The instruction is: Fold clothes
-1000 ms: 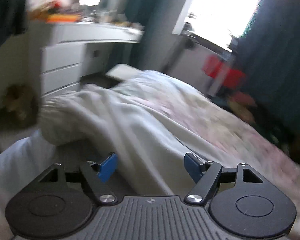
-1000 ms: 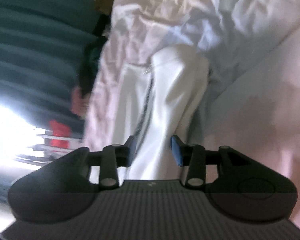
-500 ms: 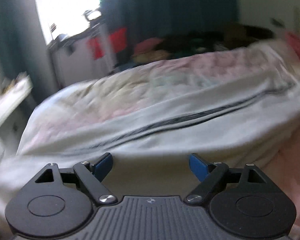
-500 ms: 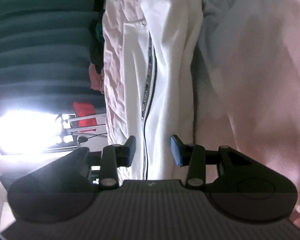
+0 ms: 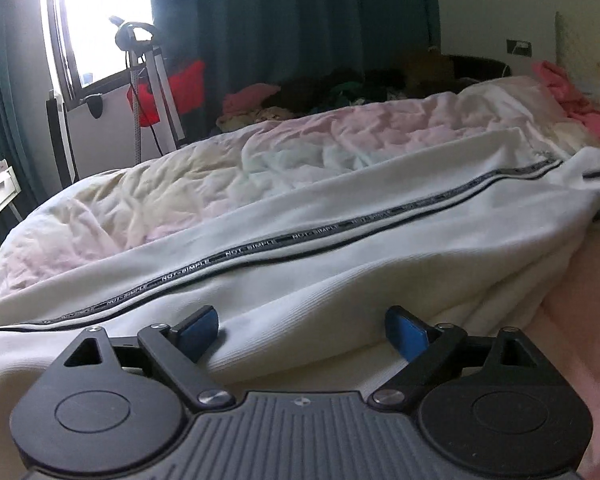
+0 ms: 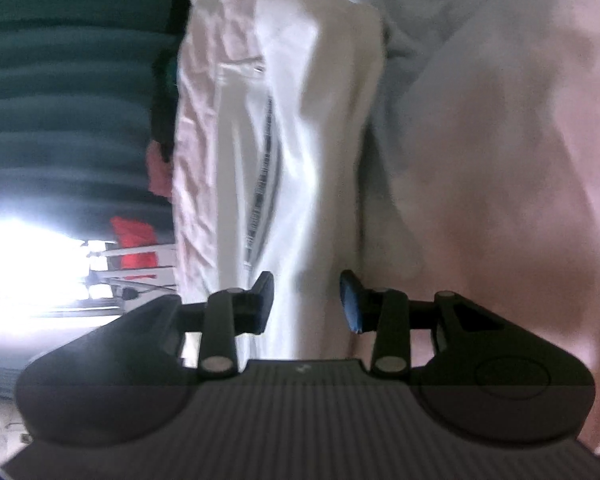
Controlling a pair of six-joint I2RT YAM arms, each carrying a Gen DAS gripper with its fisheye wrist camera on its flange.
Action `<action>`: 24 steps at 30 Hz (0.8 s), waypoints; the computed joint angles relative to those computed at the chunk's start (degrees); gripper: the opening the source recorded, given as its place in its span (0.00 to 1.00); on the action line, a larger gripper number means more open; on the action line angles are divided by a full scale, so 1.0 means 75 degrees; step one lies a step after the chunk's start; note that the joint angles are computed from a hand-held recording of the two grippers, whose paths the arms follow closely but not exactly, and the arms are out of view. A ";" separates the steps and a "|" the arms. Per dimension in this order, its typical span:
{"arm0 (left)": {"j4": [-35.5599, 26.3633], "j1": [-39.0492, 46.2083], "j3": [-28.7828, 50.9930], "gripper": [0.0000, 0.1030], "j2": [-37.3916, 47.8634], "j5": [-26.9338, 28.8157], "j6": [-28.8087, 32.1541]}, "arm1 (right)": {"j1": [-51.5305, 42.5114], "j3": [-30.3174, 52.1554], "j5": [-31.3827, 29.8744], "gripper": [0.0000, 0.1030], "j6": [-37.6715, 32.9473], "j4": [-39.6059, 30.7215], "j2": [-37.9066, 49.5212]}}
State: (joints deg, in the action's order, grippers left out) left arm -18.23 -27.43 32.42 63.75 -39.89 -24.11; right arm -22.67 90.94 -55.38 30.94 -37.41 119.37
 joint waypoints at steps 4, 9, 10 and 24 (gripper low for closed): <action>-0.0126 -0.0242 0.0026 0.90 -0.0093 -0.0226 0.0175 | 0.0033 -0.0144 -0.0087 0.38 0.0922 0.1191 0.0087; 0.0146 -0.0389 -0.0108 0.90 -0.0183 -0.0273 0.0604 | 0.0221 -0.0274 0.0744 0.38 0.1296 0.2500 -0.0038; 0.0232 -0.0341 -0.0120 0.90 -0.0174 -0.0218 0.0689 | 0.0272 -0.0206 0.0983 0.38 0.1231 0.2513 -0.0004; 0.0712 0.0051 -0.0695 0.08 -0.1196 0.0591 0.0991 | 0.0341 -0.0225 0.2109 0.06 0.0325 0.3827 0.0443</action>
State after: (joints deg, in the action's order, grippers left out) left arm -12.89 -27.05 27.20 54.78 -35.46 -16.67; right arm -20.12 89.25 -39.56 33.38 -8.71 122.69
